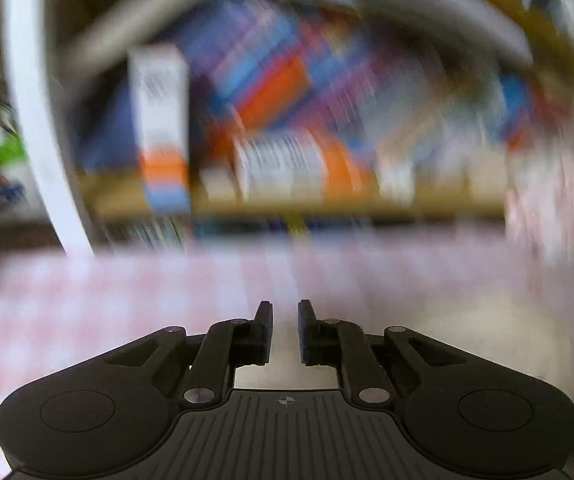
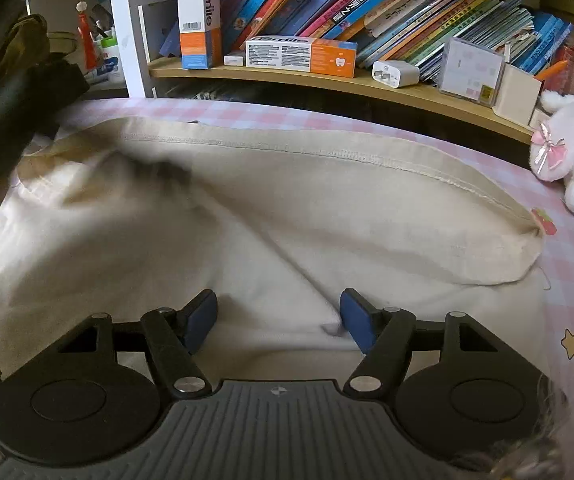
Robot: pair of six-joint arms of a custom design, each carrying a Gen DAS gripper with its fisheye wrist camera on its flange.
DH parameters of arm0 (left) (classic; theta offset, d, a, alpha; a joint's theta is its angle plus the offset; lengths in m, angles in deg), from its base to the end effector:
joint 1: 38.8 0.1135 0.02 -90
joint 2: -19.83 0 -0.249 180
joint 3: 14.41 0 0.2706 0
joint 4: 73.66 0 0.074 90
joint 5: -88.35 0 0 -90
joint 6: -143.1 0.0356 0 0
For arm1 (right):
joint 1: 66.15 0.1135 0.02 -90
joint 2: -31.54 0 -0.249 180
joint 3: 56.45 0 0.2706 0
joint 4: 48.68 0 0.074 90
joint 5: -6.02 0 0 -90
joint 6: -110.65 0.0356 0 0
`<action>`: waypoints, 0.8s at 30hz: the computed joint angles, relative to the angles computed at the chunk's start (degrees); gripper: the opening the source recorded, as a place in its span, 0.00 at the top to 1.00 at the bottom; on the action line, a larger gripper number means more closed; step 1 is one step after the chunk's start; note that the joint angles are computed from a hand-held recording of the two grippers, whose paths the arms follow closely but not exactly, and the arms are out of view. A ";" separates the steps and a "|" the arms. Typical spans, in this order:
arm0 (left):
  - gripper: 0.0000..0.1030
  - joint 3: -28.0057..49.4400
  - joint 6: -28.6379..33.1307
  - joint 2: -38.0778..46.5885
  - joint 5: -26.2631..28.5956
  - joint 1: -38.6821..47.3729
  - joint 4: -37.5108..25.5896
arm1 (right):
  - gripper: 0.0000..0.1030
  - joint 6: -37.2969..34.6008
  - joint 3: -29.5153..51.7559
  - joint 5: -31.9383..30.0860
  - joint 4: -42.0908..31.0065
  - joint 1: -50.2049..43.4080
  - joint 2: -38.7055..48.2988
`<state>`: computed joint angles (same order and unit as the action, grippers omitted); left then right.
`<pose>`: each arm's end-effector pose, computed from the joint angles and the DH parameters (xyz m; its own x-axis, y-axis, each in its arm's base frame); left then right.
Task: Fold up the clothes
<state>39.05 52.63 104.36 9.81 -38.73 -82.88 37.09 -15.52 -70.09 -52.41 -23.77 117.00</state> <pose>0.3111 -0.0067 0.1513 -0.6479 -0.0088 -0.7617 0.1450 0.9802 -0.1347 0.2019 0.1726 0.0909 -0.6804 -0.2490 -0.6892 -0.3584 0.9334 0.0166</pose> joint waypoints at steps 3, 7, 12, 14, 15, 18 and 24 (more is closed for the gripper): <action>0.84 -1.69 3.37 -5.03 6.14 4.45 0.50 | 0.35 -0.66 -0.32 -1.05 -0.28 -0.57 -0.70; 0.84 -7.11 11.44 -12.98 11.61 10.56 -6.40 | 0.39 -1.72 -0.69 -4.76 -2.46 -3.42 -3.59; 0.84 -14.19 21.74 -22.97 15.23 18.80 -17.12 | 0.40 -1.83 -3.17 -1.69 -5.77 -9.34 -10.67; 0.84 -16.70 25.58 -26.59 14.62 21.86 -20.61 | 0.40 -4.03 -4.46 2.78 -6.45 -10.53 -13.54; 0.84 -17.23 26.67 -27.85 15.17 23.87 -22.07 | 0.40 -6.98 -4.98 4.19 -6.37 -11.03 -14.12; 0.84 -17.14 31.08 -29.10 16.26 29.09 -25.65 | 0.40 -17.17 -6.70 7.51 -5.04 -12.65 -15.26; 0.84 -15.89 36.42 -25.55 14.07 32.39 -25.72 | 0.40 -40.41 -6.45 6.14 1.26 -17.49 -9.98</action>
